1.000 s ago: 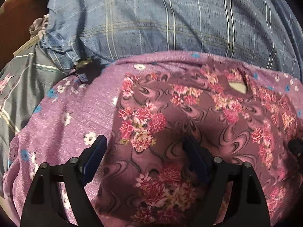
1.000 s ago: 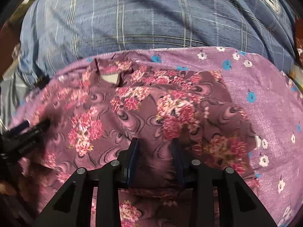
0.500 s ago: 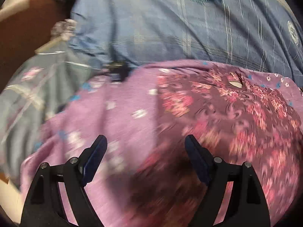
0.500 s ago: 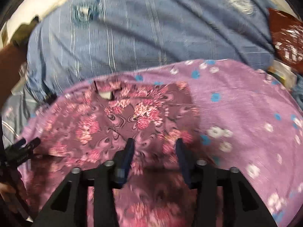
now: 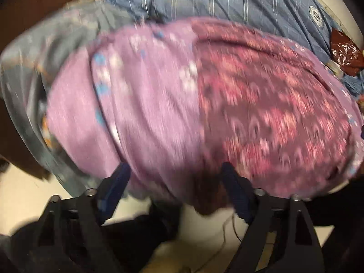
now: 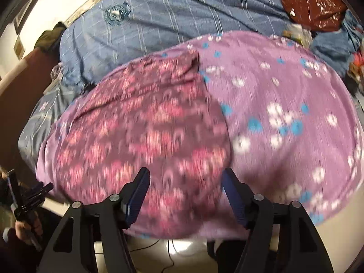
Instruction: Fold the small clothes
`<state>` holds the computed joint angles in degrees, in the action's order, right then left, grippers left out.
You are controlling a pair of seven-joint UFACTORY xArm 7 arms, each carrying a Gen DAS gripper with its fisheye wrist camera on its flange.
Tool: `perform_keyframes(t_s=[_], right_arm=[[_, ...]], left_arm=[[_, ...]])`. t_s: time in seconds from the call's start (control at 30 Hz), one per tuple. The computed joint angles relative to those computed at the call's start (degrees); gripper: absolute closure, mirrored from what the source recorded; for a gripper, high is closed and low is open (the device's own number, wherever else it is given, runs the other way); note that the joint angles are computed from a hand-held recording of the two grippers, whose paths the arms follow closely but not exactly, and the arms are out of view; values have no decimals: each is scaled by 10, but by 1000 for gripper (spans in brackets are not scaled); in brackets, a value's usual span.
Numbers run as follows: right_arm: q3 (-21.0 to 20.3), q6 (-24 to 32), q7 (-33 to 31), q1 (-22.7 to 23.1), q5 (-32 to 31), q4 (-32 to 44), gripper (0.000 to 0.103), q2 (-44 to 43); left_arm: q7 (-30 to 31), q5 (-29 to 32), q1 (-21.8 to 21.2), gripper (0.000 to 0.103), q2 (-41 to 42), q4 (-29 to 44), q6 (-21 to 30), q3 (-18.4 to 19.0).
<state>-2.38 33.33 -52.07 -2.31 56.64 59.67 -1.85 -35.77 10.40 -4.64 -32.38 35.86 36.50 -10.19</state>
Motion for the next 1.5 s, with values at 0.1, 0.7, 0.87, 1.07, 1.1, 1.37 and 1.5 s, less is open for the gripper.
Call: perform_keyframes(t_s=[0.1, 0.7, 0.87, 1.07, 1.1, 1.37, 1.5], right_arm=[[-11, 23, 14, -8, -5, -24, 35, -13], [35, 26, 242, 9, -68, -2, 33, 72], [39, 5, 233, 6, -83, -21, 80, 61], [9, 87, 163, -24, -45, -32, 98, 20], [3, 105, 156, -28, -37, -31, 98, 15], [-35, 256, 88, -53, 69, -9, 98, -12], [-47, 320, 58, -66, 133, 17, 98, -8]], left_arm=[[19, -55, -32, 41, -1, -14, -30, 30], [124, -220, -93, 86, 79, -13, -47, 88], [184, -301, -119, 100, 60, -30, -68, 108], [244, -383, -152, 100, 12, -47, -71, 129], [253, -392, -153, 100, 6, -49, -67, 136], [279, -419, -148, 101, -22, -34, -37, 147], [315, -460, -161, 101, -46, -16, -19, 174]])
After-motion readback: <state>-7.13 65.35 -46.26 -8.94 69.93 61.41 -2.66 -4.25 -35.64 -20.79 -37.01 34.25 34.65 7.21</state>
